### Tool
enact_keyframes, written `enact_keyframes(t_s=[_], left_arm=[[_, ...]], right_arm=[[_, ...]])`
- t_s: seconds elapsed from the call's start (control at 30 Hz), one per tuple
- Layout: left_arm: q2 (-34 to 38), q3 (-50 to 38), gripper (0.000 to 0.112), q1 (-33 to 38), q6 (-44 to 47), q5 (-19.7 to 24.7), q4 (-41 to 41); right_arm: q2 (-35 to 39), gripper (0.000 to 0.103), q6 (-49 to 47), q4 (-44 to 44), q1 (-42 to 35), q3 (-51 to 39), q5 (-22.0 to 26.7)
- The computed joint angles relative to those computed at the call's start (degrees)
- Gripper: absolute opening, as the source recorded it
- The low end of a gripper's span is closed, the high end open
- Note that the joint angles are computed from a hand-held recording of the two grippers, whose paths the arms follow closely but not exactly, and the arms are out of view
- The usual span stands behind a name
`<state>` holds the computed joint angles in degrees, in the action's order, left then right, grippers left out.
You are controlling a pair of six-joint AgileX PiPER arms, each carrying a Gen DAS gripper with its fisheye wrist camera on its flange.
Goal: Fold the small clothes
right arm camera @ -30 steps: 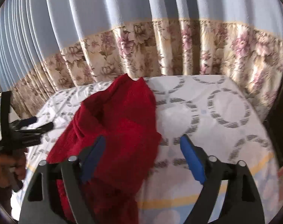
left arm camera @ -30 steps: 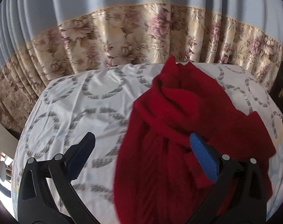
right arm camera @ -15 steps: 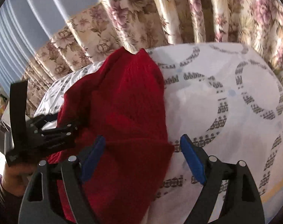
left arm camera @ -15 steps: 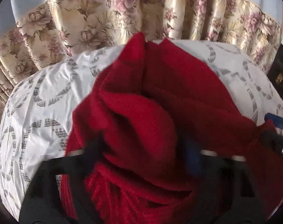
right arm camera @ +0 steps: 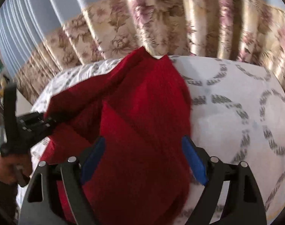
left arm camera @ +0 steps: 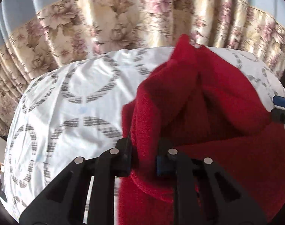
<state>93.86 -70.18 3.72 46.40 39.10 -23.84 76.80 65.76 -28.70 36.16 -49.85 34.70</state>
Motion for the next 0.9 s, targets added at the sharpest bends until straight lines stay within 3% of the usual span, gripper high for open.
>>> enact_keyframes(t_s=[0.1, 0.2, 0.27, 0.3, 0.33, 0.47, 0.63, 0.9], left_arm=[[1.2, -1.6, 0.016, 0.6, 1.2, 1.0, -0.4], [1.5, -2.1, 0.016, 0.7, 2.7, 1.7, -1.6], [2.1, -3.0, 0.016, 1.2, 3.3, 2.8, -2.8], [2.2, -3.0, 0.016, 1.5, 3.6, 3.1, -3.3], [2.6, -3.5, 0.016, 1.8, 3.8, 3.3, -3.4], [4.0, -6.0, 0.016, 3.6, 3.7, 4.2, -4.3], [8.0, -13.1, 0.016, 6.3, 1.6, 5.7, -3.6], [22.6, -35.5, 0.015, 8.5, -8.8, 11.8, 5.7]], right_arm=[[5.5, 0.081, -6.5, 4.1, -1.1, -4.4, -0.1], [10.9, 0.066, -14.3, 8.0, -0.2, -9.7, 2.6], [13.2, 0.044, -13.8, 4.3, 2.0, -12.5, 7.3], [13.1, 0.018, -13.0, 2.8, 2.6, -12.6, 8.1], [11.3, 0.01, -13.3, 3.7, 2.2, -11.5, 6.7], [7.6, 0.009, -5.6, -4.4, 4.3, -10.0, 10.5], [1.2, 0.009, -1.1, -9.1, -1.6, -6.0, 12.3], [0.8, 0.009, -19.5, -1.0, -30.7, -5.1, 7.1]])
